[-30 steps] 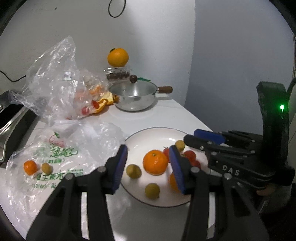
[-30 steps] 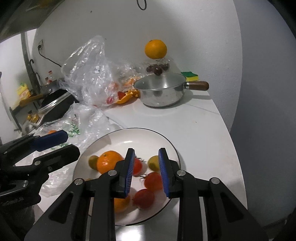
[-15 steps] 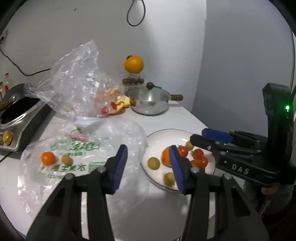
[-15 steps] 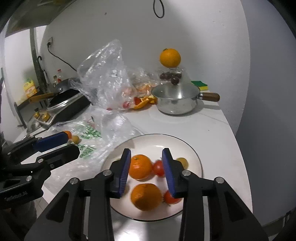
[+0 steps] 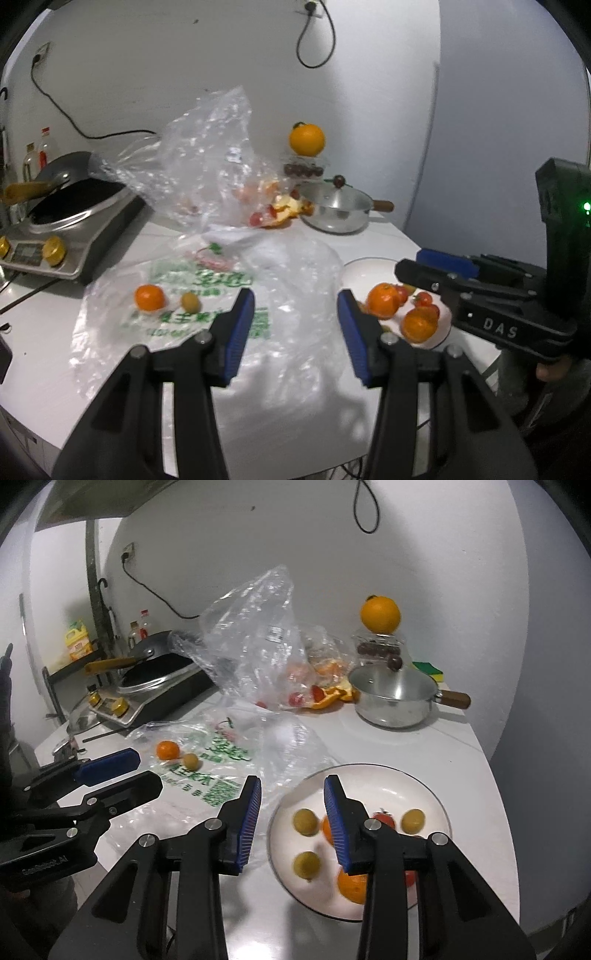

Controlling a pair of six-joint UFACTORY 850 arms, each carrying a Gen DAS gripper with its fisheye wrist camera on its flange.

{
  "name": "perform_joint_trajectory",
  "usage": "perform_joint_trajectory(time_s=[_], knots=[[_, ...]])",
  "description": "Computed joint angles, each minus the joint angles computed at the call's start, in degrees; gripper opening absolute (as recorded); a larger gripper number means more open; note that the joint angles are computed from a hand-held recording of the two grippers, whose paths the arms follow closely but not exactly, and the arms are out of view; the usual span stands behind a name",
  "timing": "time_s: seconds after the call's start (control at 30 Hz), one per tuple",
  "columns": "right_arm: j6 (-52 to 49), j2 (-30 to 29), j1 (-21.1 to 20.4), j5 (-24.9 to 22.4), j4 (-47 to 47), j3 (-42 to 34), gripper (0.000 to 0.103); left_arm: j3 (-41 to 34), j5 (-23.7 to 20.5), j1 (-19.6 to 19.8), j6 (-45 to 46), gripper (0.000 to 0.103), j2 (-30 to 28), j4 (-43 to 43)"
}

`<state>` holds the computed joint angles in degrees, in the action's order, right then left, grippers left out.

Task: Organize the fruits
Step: 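Move both open tools from the plate back toward the fruit bag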

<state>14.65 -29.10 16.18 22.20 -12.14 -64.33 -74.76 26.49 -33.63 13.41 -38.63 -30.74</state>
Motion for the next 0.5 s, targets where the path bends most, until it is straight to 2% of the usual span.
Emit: perform_joint_trajectory(time_s=[0.5], knots=[[-2.8, -1.0, 5.3, -1.9, 1.5, -3.1, 0.038, 8.4, 4.8, 3.7, -4.2, 0.048, 4.8, 0.9]])
